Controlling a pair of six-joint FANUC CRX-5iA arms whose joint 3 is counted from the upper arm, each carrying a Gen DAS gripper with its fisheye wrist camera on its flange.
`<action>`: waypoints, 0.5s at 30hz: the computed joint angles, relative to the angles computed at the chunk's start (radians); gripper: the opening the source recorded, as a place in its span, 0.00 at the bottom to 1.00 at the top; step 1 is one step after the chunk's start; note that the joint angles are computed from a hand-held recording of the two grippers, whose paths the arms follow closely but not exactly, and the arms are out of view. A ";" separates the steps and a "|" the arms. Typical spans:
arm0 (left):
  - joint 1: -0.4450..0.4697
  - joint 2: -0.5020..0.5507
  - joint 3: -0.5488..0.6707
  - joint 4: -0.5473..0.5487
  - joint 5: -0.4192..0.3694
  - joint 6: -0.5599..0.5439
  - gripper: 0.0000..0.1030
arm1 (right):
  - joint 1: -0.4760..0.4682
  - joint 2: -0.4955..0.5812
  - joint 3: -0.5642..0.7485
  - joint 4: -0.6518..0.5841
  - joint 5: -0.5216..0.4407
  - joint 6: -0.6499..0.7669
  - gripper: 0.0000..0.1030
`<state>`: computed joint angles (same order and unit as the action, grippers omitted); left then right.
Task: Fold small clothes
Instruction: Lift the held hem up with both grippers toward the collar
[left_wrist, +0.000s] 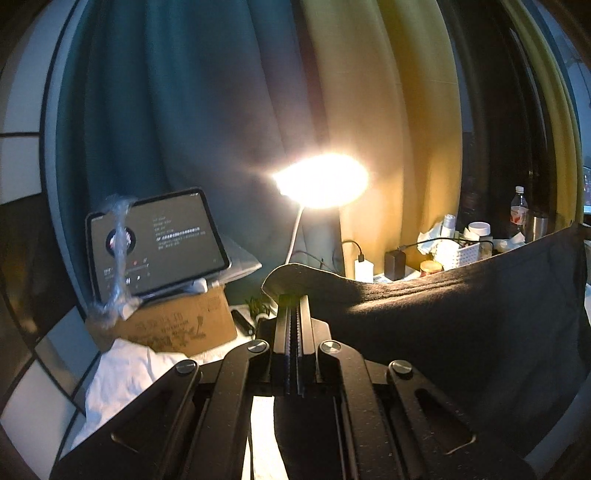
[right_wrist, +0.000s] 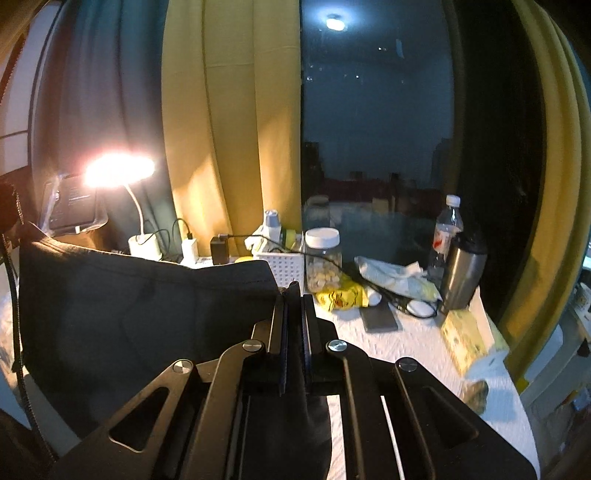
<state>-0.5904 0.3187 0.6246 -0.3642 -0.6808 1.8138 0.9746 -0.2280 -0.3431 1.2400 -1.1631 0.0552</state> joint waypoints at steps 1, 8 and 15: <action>0.003 0.011 0.013 0.003 0.002 -0.008 0.00 | -0.015 0.004 0.003 0.005 0.014 0.003 0.07; 0.014 0.105 0.129 0.016 -0.001 -0.066 0.00 | -0.123 0.043 0.030 0.019 0.105 0.026 0.07; 0.019 0.232 0.309 0.041 -0.029 -0.126 0.00 | -0.226 0.115 0.085 0.036 0.171 0.078 0.07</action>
